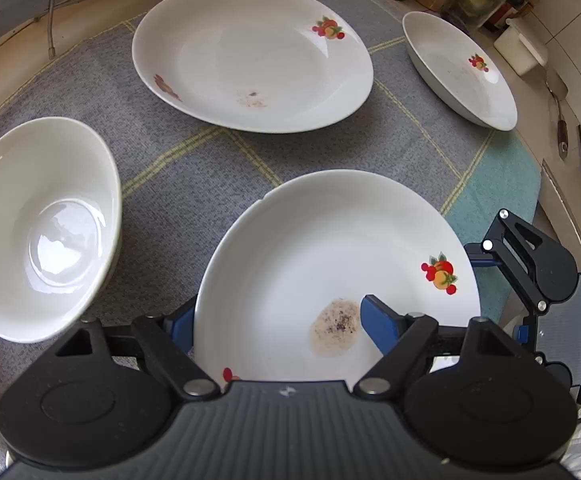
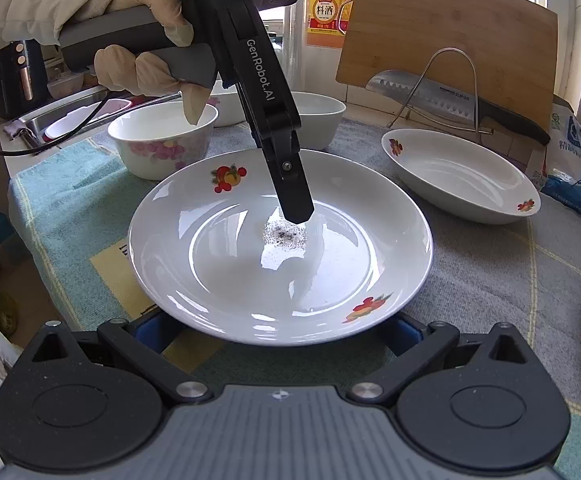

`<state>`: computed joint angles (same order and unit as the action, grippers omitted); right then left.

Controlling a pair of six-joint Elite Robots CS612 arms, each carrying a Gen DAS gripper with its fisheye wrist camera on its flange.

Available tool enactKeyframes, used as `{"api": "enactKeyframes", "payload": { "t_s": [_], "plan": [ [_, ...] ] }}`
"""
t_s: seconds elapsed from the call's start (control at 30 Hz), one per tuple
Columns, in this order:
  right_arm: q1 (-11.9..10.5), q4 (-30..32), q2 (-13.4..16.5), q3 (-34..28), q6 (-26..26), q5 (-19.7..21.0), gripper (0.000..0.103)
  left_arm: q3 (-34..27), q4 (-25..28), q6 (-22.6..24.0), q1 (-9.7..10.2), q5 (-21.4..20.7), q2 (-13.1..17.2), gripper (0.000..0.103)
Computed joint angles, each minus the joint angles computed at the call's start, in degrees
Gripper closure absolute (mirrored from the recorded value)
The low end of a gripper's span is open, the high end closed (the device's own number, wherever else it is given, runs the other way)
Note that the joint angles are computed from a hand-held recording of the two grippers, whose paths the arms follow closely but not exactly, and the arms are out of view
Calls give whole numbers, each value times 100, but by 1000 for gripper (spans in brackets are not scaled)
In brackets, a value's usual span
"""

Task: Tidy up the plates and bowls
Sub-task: 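Carry the stained plate over another white floral plate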

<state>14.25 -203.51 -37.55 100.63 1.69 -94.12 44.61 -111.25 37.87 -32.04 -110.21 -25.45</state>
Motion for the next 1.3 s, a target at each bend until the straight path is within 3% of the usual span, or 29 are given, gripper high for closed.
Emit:
{"api": "enactKeyframes", "payload": {
  "t_s": [0.67,1.3],
  "plan": [
    [-214,197,-369,401,-96,201,0,36,-65,78,-117,-258,-103,22],
    [-755,-373,-822,1179,-452,484,0,-137,-354,-182,-511,-388,-91,22]
  ]
}}
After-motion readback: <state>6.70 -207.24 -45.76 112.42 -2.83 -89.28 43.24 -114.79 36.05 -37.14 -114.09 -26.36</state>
